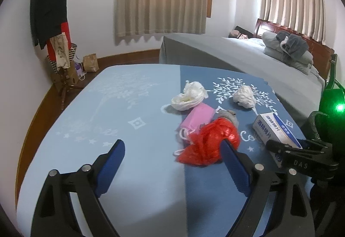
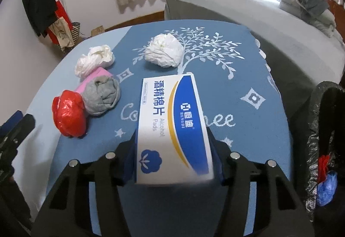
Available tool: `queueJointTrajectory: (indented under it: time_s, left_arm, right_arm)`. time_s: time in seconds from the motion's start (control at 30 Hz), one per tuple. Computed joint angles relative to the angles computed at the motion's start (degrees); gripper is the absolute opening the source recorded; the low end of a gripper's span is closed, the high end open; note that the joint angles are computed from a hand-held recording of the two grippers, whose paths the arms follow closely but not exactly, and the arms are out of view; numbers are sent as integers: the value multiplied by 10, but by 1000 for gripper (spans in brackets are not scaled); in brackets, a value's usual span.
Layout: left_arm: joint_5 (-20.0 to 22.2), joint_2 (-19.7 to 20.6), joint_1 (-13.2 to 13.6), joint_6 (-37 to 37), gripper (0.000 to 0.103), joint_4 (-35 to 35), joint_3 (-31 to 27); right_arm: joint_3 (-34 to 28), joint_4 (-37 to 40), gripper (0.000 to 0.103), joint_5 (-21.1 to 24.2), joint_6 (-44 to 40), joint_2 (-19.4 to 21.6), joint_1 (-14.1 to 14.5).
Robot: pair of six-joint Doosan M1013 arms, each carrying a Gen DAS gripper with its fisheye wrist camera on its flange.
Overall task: Collect trash
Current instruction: 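Grasp the red plastic bag with the left tool while the right tool holds the box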
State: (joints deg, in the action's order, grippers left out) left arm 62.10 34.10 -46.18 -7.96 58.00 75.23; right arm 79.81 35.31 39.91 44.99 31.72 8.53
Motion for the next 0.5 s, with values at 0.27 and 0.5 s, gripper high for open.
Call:
queueJointTrajectory:
  time_s: [0.27, 0.5]
  left_arm:
    - [-22, 22, 3, 15, 79, -6, -33]
    - [-28, 43, 12, 37, 77, -33, -66]
  right_arm:
    - [5, 10, 55, -18, -20, -9, -10]
    - [7, 24, 55, -22, -42, -14, -16]
